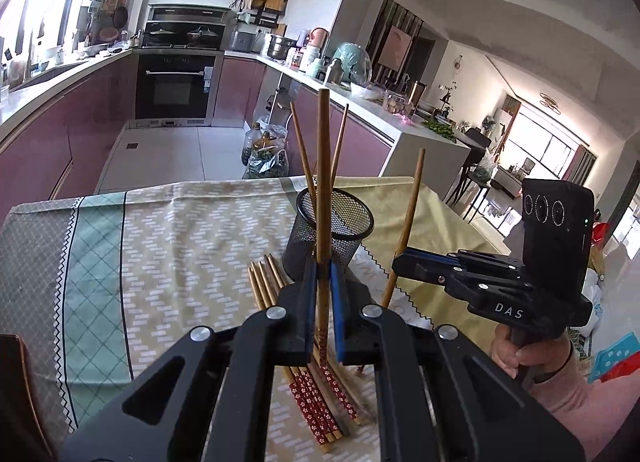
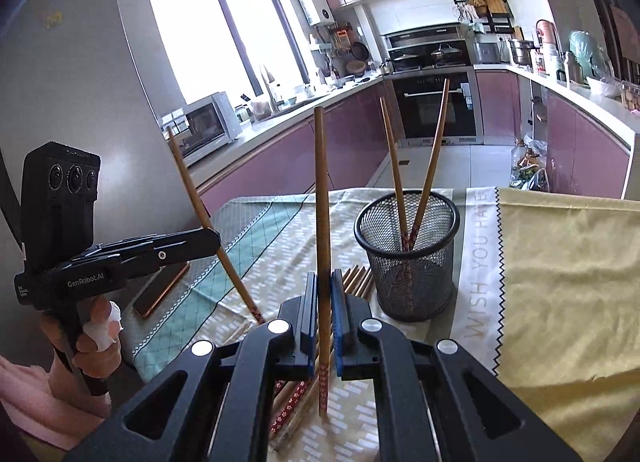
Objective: Organize utensils
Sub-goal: 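Lift the chopstick upright over the mesh cup with the left gripper while the right gripper carries another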
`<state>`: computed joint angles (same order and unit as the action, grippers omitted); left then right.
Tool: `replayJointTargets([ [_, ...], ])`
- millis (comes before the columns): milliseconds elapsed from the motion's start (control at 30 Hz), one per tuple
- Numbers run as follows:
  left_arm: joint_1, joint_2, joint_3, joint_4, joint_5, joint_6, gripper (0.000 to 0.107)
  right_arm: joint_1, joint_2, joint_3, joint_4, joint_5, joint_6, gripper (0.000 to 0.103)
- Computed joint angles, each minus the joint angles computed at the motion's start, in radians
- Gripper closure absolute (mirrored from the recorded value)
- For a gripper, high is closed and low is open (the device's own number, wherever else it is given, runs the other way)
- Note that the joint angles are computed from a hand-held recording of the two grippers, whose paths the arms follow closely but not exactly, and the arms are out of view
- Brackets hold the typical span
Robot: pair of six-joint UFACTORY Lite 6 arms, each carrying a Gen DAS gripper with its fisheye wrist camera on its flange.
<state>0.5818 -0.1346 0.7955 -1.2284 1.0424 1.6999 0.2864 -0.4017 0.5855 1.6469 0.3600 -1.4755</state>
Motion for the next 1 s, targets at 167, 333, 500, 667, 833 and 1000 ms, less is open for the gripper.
replayJointTargets([
  [167,-0.015,-0.023,0.009,-0.026,0.018,-0.02,0.1,-0.03,-0.018,0.01,-0.008,0.022,0.001,0.097],
  [333,-0.047,-0.019,0.034,-0.052,0.012,-0.042,0.1,-0.047,-0.032,0.031,-0.032,0.025,0.018,0.097],
  [500,-0.085,-0.015,0.081,-0.076,-0.006,-0.074,0.1,-0.094,-0.031,0.075,-0.069,0.046,0.043,0.097],
  [667,-0.128,0.001,0.152,-0.098,-0.021,-0.111,0.1,-0.14,-0.022,0.146,-0.11,0.066,0.072,0.097],
  [833,-0.178,0.023,0.24,-0.113,-0.039,-0.159,0.1,-0.163,0.007,0.221,-0.113,0.068,0.065,0.097],
  [1000,-0.228,0.042,0.31,-0.122,-0.082,-0.191,0.1,-0.163,0.059,0.294,-0.109,0.048,0.052,0.097],
])
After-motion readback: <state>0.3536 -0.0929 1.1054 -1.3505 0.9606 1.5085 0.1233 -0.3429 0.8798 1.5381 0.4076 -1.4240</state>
